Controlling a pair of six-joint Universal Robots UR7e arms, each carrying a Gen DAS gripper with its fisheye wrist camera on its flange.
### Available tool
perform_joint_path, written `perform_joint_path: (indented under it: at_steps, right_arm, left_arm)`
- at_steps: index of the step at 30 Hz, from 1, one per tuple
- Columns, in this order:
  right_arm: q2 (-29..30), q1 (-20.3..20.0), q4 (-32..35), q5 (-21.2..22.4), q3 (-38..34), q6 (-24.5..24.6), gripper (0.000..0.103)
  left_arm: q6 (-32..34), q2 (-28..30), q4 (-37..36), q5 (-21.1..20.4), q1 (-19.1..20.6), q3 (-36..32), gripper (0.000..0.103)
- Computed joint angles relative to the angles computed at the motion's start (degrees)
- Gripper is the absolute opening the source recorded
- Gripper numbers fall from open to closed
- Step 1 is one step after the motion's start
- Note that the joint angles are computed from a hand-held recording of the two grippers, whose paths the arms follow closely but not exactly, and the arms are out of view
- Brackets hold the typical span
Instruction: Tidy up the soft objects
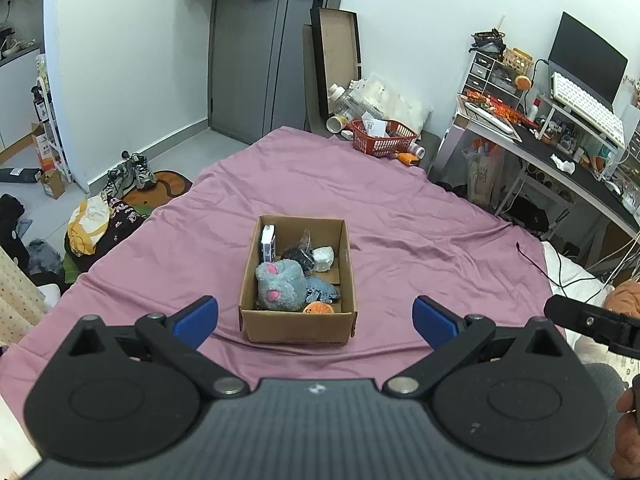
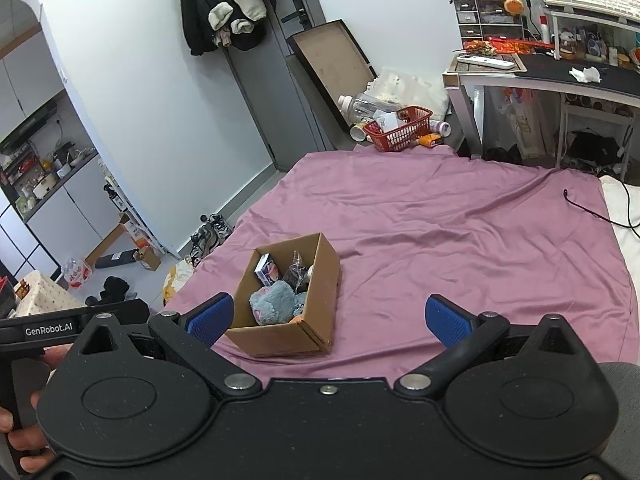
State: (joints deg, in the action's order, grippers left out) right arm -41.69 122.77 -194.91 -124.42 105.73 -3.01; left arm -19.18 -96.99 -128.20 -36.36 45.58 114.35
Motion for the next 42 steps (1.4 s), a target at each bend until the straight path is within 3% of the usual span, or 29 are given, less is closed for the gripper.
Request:
perform_joint_path:
  at_steps: [42]
  right_arm:
    - [-0.1, 1.2, -1.0, -3.5, 0.5, -1.0, 0.103]
  left_arm:
    - [-0.1, -0.4, 1.1, 0.3, -2.4, 0.7, 0.103]
